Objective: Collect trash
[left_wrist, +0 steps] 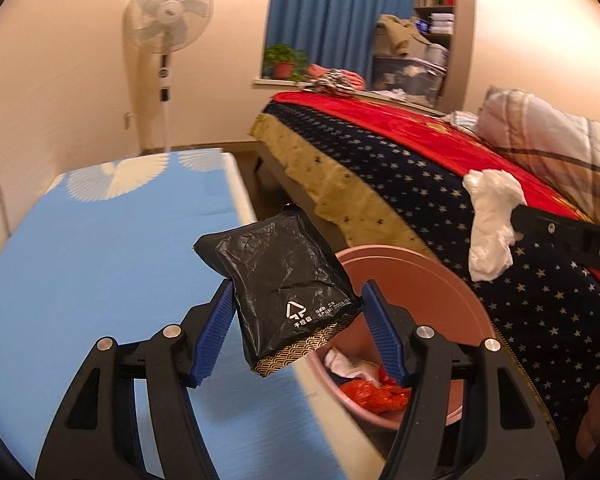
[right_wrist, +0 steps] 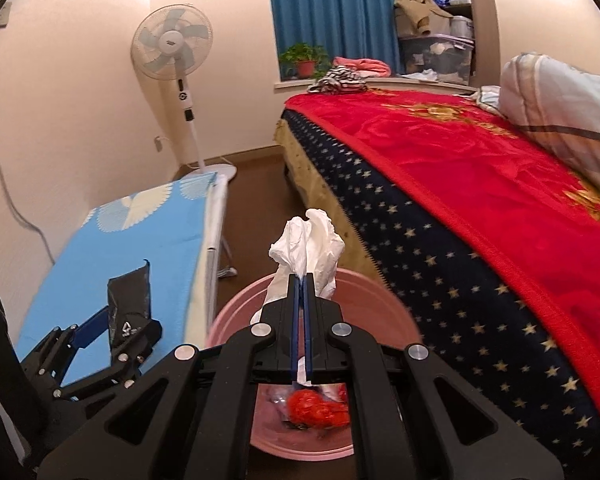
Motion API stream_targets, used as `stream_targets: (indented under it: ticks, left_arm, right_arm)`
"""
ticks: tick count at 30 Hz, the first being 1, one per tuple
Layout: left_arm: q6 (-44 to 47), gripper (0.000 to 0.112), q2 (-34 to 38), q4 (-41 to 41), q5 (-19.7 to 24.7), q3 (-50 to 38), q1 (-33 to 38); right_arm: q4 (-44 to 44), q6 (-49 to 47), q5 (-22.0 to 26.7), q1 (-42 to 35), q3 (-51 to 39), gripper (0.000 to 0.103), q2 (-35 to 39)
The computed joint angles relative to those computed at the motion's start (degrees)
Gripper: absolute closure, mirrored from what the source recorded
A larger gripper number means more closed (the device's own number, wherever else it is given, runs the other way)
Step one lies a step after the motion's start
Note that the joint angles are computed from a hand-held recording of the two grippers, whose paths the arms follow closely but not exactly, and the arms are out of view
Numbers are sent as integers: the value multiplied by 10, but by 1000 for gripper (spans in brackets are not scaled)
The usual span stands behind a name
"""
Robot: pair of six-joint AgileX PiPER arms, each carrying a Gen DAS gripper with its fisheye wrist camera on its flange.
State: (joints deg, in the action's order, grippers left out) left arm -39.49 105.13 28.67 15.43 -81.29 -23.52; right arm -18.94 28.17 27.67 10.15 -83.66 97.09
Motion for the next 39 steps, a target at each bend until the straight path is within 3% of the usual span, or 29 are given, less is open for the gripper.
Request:
stream_targets:
  ticks: [5,12,14,15,17,18,19,24,28,32,39]
  left_arm:
    - [116,49,36,-113,11,-42,-11]
    - [193,48,62,-191,24,-74,-18]
    - [239,43,64,-238,22,-79,-16]
    - [266,42,65,-266,20,-80,-15]
    - [293,31,65,-293,21,-81,-13]
    - [280,30,63,-282,23,-80,-12]
    - [270,30,63,-273,25,-79,-12]
    - [238,30,39,-272,23,-51,7]
    - [187,30,4,-226,14,-14,15]
    - [72,29,-47,-112,9,34,13]
    - [-22,27,-146,-38,13,116,38]
  right_arm:
    - [-5,11,11,-16,-4,101,6]
    - [-11,19,22,-25,-15,99,18]
    - [-24,32,27,-25,-17,97,19]
    - [-28,37,31,-24,-18,94,20]
    - [-33,45,34,-26,-20,72,21]
    - [-52,66,35,-23,-17,56,18]
    - [-64,79,35,-22,-13,50,15]
    - [-70,87,38,-17,-8,47,6]
    - [-82,104,41,-9,2,29,-11]
    - [-104,129,46,11,16,11,-35]
    - [-170,200,53,72,75,6,-84]
